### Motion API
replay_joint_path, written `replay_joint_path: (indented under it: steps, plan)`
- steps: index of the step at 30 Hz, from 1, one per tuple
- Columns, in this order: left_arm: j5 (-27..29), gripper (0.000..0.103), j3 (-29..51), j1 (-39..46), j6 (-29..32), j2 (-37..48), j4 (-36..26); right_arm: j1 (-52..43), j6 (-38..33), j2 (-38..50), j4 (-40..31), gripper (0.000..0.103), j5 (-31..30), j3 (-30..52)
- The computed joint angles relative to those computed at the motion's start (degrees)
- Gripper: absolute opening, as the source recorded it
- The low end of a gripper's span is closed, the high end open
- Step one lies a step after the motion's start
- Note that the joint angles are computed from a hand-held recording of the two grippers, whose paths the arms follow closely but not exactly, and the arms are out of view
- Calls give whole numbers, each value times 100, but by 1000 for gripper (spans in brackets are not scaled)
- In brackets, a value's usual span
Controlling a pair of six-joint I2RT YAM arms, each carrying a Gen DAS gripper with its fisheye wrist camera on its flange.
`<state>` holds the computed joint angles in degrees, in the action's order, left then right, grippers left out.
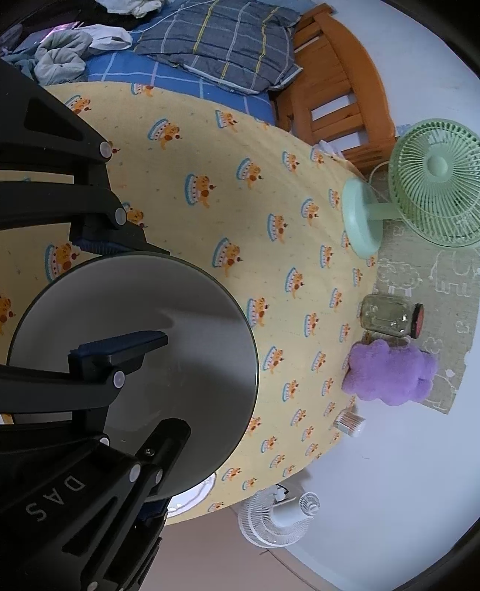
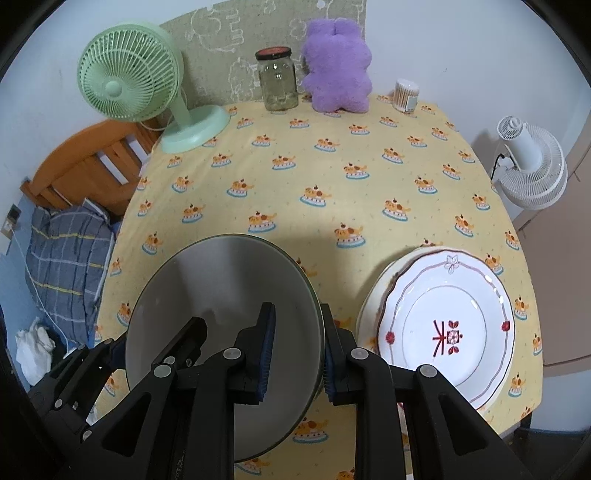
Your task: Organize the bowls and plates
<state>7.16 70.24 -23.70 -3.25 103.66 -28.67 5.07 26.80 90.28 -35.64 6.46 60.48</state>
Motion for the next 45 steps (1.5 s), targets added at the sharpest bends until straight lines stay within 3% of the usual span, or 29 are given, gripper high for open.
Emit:
replay_joint_path:
  steps: [11,32,35,36,38,40,44,45]
  plan:
    - [116,35,-121,12,29,143,115,173,187,148,-27,26,241,-108]
    - [-439,35,-268,-208,142,139,473,-22,92,491,490,26,279,-232]
    - [-480,37,-265,-234,167,130,434,-57,-44,486,503,34,166,-240]
    - [-419,38,-259,-217,172,126,412,-79,-81,454,532,39,71,-269]
    - [-256,42,-272,-159,232,103,382,-139,-97,306,635,40,-137,-415]
    - [-73,53,-338,-75,355,48,392,-228,-51,145,633,41,-318,-547]
    - [192,66,-445,66,456,-40,381,-411,66,-138,686,60,-588,-857]
    - [244,70,-468,91,475,-65,378,-459,101,-236,749,60,-650,-971]
